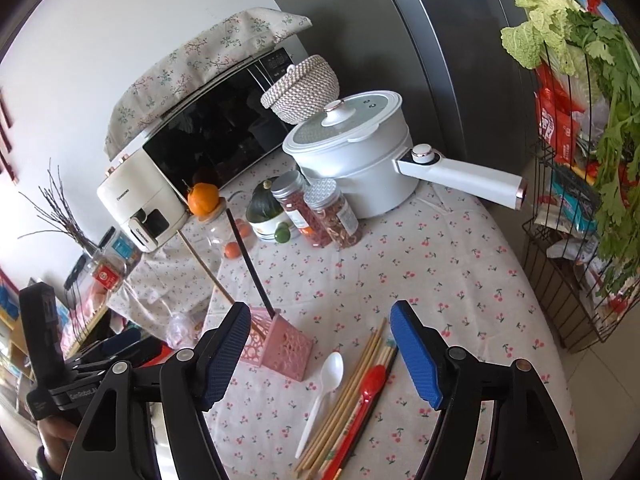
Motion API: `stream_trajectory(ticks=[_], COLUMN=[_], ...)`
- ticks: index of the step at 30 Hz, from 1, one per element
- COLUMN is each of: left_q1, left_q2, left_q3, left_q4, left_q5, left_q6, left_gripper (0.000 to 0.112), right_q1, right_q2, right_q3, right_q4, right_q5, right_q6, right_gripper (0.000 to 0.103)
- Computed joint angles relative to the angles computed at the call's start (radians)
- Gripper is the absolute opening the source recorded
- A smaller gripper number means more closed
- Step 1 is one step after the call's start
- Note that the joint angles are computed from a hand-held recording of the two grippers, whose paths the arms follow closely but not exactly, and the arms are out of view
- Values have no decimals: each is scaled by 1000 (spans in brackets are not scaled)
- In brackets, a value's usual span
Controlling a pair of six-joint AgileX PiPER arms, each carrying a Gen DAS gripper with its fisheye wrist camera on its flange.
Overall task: Organize utensils
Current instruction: 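Open both tools to release the chopsticks into the pink holder and withdraw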
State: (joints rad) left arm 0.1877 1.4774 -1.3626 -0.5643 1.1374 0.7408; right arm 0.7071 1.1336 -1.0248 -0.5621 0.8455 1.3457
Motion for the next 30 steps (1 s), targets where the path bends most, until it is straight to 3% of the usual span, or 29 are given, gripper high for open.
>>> stream_trajectory(ticks=[13,23,30], left_q1=[-2,-16,-19], left_q2=[-67,-46,-22], left_q3=[247,306,299], left_q4=[50,83,101], left_q5=[-119,-201,-204], left_q6=[26,11,-19], left_gripper=[101,101,101], right_q1=[57,49,-5], right_q2=[42,141,252], right_q3=[131,108,76], right_q4=[2,14,103], right_q5=[125,149,79], right_q6=[79,38,-92], right_gripper=[84,84,84])
